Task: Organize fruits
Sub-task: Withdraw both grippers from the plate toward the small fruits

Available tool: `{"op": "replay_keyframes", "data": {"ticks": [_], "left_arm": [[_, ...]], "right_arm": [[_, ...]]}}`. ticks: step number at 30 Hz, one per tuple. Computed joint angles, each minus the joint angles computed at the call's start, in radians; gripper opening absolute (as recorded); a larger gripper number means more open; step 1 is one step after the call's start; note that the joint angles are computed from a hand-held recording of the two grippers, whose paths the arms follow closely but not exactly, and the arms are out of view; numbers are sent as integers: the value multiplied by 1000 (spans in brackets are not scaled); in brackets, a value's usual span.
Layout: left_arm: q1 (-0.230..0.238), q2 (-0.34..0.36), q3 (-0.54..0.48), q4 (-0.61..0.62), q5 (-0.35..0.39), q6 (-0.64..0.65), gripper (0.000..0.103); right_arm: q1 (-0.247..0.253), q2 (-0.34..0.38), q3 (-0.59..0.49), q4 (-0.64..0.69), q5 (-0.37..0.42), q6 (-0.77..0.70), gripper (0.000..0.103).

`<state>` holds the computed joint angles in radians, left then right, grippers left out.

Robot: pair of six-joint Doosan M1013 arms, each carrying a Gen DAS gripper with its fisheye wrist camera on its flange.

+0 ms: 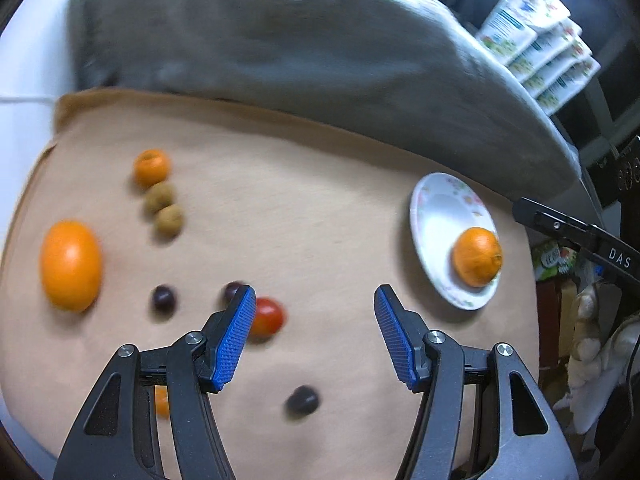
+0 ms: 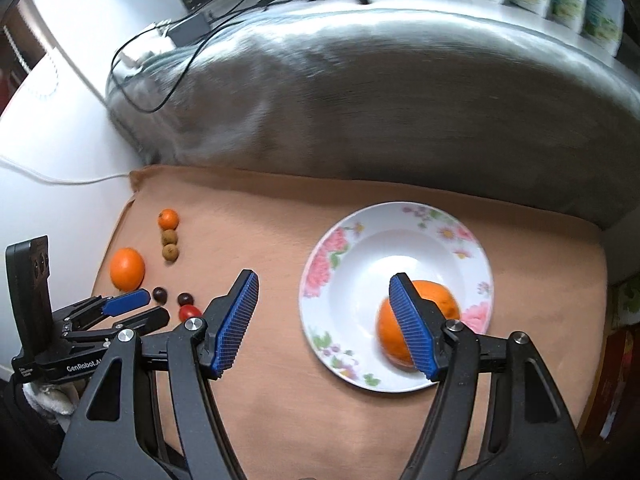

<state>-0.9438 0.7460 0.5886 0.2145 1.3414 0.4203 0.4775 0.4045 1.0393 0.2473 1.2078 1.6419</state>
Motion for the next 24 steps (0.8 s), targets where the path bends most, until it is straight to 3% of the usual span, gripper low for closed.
{"op": "replay_keyframes", "data": {"ticks": [13, 20, 24], "left_arm": [[-21, -185, 346, 38, -67, -250, 56], [-28, -230, 427, 44, -77, -328, 53], [-31, -237, 441, 48, -85, -317, 48]], "right_arm": [[71, 113, -153, 72, 95, -85, 71], [114, 176, -229, 99, 139, -140, 70], [135, 221, -284, 114, 183, -152, 63]]}}
